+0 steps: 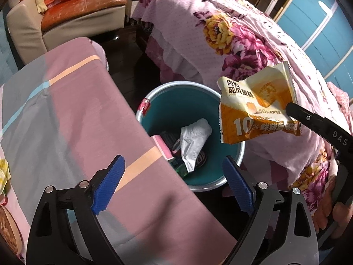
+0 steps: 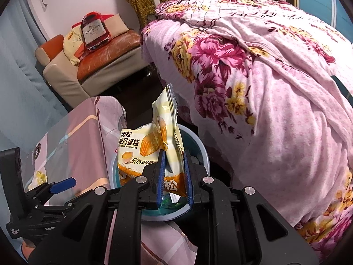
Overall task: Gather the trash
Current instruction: 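Carry tissue and snack bag over the wastebasket and open both grippers, then move both tools back to the table toward the pink wafer pack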
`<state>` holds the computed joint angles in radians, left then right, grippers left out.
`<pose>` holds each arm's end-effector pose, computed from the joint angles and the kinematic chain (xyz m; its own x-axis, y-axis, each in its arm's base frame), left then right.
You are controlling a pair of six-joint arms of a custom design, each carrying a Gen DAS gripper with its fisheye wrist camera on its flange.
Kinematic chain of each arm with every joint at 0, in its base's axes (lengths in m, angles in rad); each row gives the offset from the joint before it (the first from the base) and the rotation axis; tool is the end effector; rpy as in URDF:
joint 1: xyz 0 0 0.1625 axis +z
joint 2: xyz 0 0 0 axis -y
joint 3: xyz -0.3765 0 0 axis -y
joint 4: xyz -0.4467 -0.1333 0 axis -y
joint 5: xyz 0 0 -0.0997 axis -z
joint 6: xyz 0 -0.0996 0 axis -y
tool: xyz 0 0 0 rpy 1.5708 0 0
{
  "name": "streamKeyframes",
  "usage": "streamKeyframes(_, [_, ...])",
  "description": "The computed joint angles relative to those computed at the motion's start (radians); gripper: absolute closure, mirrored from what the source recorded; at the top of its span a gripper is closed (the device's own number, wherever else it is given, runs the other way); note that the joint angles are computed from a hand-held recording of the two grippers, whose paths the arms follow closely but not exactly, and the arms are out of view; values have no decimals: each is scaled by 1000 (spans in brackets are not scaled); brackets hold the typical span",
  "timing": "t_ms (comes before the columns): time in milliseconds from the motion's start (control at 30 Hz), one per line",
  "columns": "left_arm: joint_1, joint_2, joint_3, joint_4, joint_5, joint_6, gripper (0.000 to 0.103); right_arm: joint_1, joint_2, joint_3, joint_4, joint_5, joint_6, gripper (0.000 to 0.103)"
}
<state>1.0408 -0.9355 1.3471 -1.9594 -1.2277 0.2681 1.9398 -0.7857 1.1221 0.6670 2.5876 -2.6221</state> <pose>-0.2253 -0.7145 0.1908 -0.6458 0.6940 -0.3182 0.7015 0.7039 0.1113 0.2732 -0.5718 0.1836 -0.7200 0.5958 0.3557 0.0614 0.5653 -0.8226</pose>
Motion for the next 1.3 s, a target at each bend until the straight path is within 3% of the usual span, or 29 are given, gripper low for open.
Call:
streamKeyframes(400, [29,0,-31,21,-11,-2,12,-9,100,-121,83,-37,21,84])
streamKeyframes(467, [34,1,-36,26,-14,-5,11,-11,103,-127,84,-47,23,66])
streamKeyframes(600, [43,1,-44,35,-18,-12,9,-10,119,-147,99,-44,38,48])
streamKeyframes(633, [45,1,-46,38,-19,-14,9,-9,123,-153,104,-43,44,39])
streamKeyframes(767, [52,2,-54,48,-24,-20,9,-3,140,-176,125,-39,57,29])
streamKeyframes(1300, [70,-90,-16,64,-48,-23,8,58,248,-320,279,-25,150,20])
